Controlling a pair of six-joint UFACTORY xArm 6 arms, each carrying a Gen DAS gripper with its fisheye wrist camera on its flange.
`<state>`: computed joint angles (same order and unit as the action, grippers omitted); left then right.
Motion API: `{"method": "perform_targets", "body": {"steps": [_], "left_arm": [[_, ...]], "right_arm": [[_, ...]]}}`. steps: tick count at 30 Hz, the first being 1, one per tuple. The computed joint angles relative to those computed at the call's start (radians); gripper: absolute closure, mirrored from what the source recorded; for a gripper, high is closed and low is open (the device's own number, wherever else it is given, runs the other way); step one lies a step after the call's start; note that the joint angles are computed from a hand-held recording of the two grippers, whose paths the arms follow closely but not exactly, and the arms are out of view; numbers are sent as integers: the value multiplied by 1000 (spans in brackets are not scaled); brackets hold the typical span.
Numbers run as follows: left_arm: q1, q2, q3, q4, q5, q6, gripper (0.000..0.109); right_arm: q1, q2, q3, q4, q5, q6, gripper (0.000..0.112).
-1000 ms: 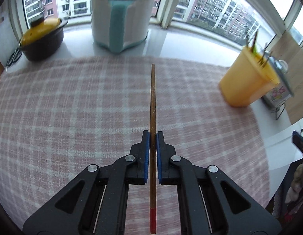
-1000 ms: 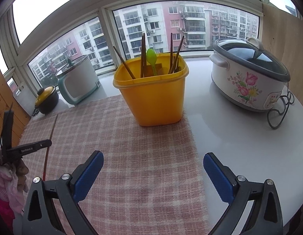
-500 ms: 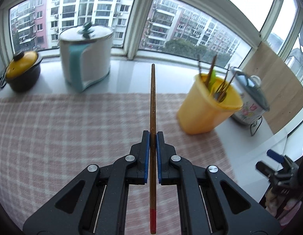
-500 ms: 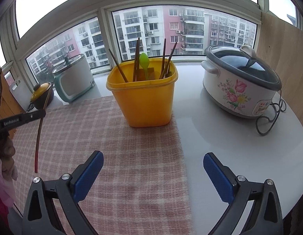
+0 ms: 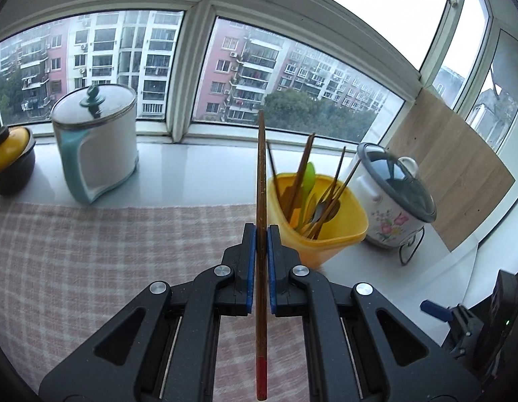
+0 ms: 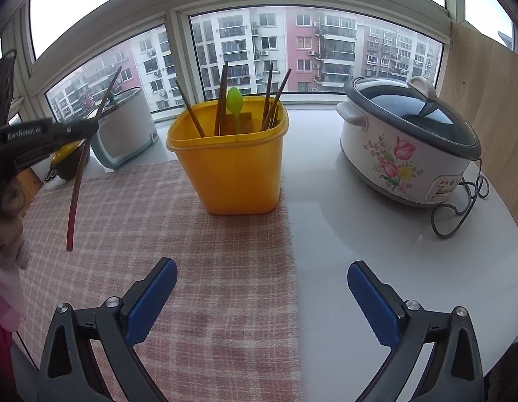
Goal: Organize utensils
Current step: 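Lift and carry the chopstick with the left tool over the yellow bin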
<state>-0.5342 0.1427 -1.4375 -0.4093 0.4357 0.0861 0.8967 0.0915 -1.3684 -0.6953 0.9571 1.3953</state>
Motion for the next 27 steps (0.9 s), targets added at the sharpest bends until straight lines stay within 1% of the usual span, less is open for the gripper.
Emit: {"method": "perform_targets", "body": {"steps": [5,10,16,21,25,27], "left_arm": [[-26,68,-106,40,-17,-52,104],[-47,166,-244,94,-29,-124,104],[-62,313,-452,183,0,-219,104],[-78,416,-598,282,12,-304,104],[-86,512,-740,358,43,-377,104],[-89,556,-804,376,59,-398,104]], "right_arm": [[-18,-23,44,17,-38,-12,10],[-33,-47,85,31,-75,-18,10],[-43,-75,131,42,-100,-19,10],[-58,-93,169,62,-125,-21,10],[-66,-105,191,67,-146,-21,10],[-69,-111,199,65,-148,-22,10]]}}
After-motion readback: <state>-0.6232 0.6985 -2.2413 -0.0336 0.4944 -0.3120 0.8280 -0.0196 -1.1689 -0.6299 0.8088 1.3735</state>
